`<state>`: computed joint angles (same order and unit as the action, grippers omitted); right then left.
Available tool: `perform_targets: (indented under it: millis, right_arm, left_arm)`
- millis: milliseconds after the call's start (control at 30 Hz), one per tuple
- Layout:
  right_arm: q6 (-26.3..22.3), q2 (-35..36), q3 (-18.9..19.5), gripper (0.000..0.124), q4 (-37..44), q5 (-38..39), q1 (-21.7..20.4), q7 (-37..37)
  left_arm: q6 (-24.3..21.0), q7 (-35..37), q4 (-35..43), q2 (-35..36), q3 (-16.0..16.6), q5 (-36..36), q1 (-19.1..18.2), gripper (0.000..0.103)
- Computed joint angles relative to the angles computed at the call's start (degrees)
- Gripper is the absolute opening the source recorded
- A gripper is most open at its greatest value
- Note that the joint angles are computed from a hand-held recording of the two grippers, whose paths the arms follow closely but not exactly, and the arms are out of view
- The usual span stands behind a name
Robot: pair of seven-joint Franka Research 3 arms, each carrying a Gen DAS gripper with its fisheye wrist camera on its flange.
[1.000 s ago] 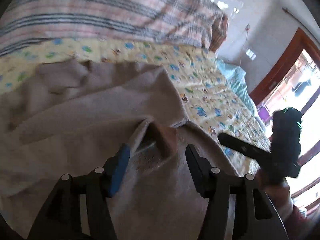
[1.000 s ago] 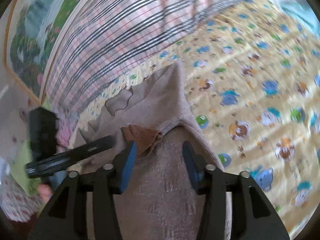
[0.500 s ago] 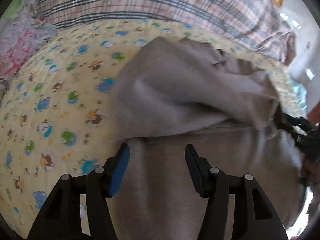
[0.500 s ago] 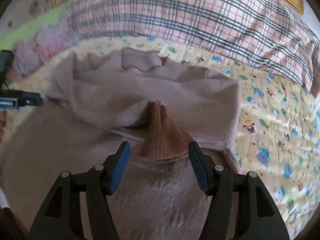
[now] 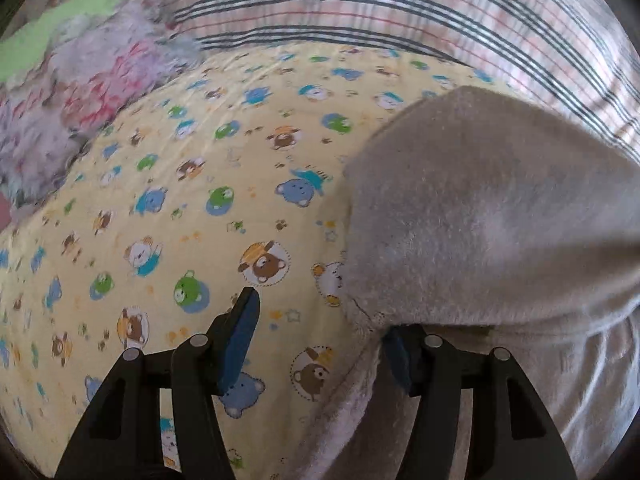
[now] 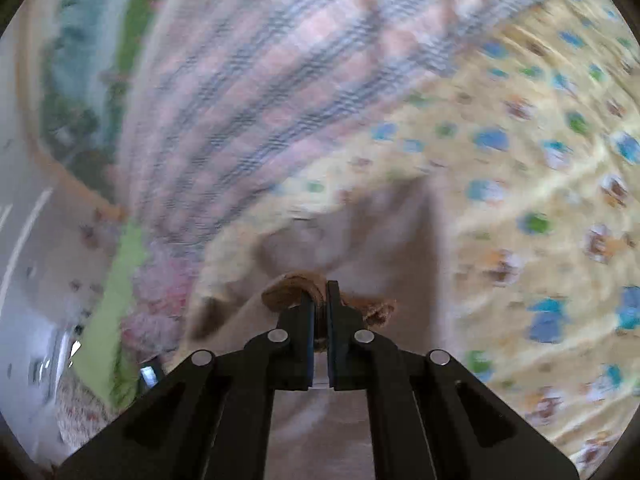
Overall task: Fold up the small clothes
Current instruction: 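Grasp the other sleeve's brown cuff with the right gripper, then fold the held sleeve across the sweater body with the right gripper, release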
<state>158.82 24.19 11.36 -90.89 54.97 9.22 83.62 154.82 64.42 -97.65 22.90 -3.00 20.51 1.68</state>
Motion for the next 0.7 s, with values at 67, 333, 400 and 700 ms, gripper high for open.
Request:
perform_targets:
  millis: [67,333,400,700]
  right_arm:
    - [-5.7,2.4,-1.6,0.005,1.4,-3.0,0.2,5.3]
    - [-13.2,4.5,-3.1,0.005,4.3,-8.9,0.7,10.5]
    - [-17.6,6.7,-7.0,0.005,8.0,-18.5,3.4,18.3]
    - [-16.1,3.8,-13.7,0.036,10.7,-48.5,12.9,37.7]
  left_arm:
    - [0.0,-1.4,-0.2,-0.2,0.7,0.9,-0.4,0.060]
    - [-0.6,2.1,0.0,0.0,-1.4,-4.4,1.9,0.060]
    - [-0.3,2.1,-0.5,-0.3,-1.3,-4.4,1.8,0.060]
    - [3.8,6.5,-5.1,-2.2,-3.0,-10.1,4.3,0.063]
